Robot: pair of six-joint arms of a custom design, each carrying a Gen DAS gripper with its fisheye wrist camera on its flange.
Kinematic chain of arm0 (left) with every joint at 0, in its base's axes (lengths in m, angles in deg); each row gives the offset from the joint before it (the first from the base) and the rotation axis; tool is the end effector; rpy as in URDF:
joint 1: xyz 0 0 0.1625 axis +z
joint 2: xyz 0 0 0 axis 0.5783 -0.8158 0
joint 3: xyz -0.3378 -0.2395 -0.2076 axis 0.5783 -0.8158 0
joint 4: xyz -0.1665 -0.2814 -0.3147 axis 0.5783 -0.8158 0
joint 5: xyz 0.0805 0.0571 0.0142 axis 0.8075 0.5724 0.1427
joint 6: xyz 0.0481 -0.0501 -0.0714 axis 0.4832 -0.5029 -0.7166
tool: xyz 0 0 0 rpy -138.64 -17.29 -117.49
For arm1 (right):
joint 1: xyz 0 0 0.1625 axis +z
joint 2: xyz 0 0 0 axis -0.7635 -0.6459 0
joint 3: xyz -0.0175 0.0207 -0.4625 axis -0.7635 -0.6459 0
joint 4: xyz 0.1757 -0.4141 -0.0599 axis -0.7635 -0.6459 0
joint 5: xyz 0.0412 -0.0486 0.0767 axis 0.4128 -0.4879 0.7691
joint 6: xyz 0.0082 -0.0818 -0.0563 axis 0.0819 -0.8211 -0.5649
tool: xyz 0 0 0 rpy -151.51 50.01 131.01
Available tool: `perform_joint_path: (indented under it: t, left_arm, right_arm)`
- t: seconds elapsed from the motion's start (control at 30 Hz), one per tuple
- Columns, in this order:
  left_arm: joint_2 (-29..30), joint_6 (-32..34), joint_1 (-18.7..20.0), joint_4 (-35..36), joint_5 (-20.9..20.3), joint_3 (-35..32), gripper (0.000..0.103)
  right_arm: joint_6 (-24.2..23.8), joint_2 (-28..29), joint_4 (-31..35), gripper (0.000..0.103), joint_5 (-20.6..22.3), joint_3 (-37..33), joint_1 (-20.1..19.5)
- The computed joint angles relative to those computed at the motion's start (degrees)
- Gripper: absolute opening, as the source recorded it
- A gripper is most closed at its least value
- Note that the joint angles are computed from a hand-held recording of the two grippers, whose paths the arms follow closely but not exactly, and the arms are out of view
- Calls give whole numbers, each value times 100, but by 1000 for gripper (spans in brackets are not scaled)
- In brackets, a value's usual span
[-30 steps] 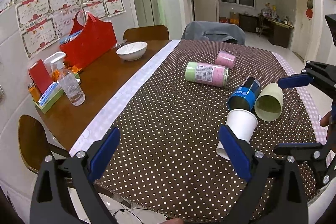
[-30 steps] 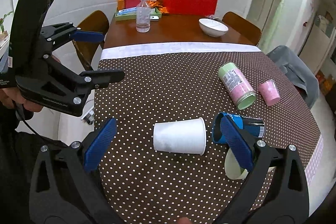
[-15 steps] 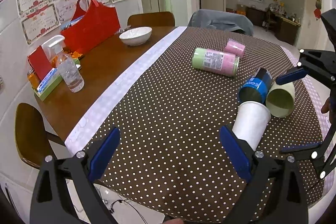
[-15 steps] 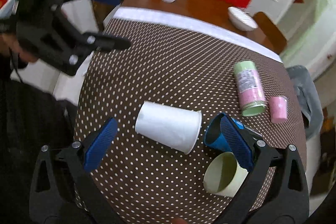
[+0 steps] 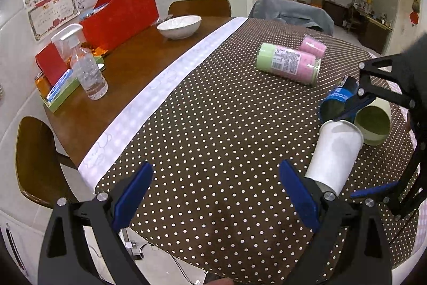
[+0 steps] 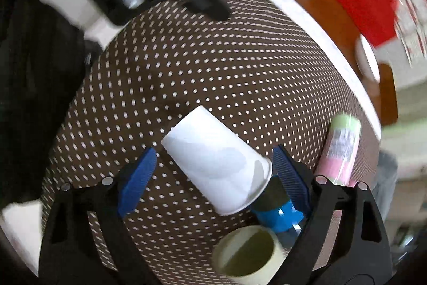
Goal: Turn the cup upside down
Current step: 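Move the right gripper to the white paper cup and grasp its body, then lift the white paper cup with the right gripper and rotate it rim-down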
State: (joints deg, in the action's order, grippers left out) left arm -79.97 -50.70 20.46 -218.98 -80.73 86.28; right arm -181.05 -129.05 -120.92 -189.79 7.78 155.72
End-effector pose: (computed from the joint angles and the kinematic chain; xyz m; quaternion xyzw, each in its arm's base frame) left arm -0.1887 -0.6610 0.1787 0.1765 0.8518 -0.3057 0.3871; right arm 0.2702 -0.6822 0.0822 0.7396 -0.5833 -0.1195 0.3139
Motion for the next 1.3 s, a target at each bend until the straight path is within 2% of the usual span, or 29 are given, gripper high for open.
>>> perform_joint_path:
  t: [0.07, 0.17, 0.23, 0.33, 0.4, 0.63, 0.7, 0.83, 0.97, 1.1, 1.3]
  left_arm:
    - [5, -91, 28, 91, 13, -18, 94]
    - [11, -203, 77, 213, 3, -54, 94]
    - [18, -232, 109, 279, -4, -84, 94]
    - [21, -229, 149, 346, -22, -103, 94]
    - [20, -198, 170, 372, -70, -112, 94]
    - [8, -135, 201, 357, -266, -93, 94]
    - [-6, -107, 203, 325, -293, -77, 94]
    - [-50, -48, 217, 246, -350, -49, 94]
    - [-75, 67, 235, 193, -456, -52, 94]
    - [-62, 281, 224, 123, -574, -75, 94]
    - [-16, 678, 169, -69, -794, -104, 94]
  right_arm:
    - [-507, 145, -178, 87, -261, 4, 30]
    - [-972, 335, -379, 84, -520, -20, 43]
    - [-1028, 432, -361, 80, -635, -64, 48]
    - [-839, 504, -185, 72, -732, -154, 35]
    - [-687, 515, -102, 72, -719, -204, 23]
    - [820, 472, 875, 64, -432, -591, -26]
    - [1426, 433, 1244, 63, -189, -783, -66]
    - [2656, 246, 1778, 61, 580, -1056, -188]
    - [3479, 76, 1850, 61, 1109, -1088, -297]
    - [4322, -171, 1603, 60, 1602, -827, -412]
    - [5300, -642, 587, 59, 2308, -148, -683]
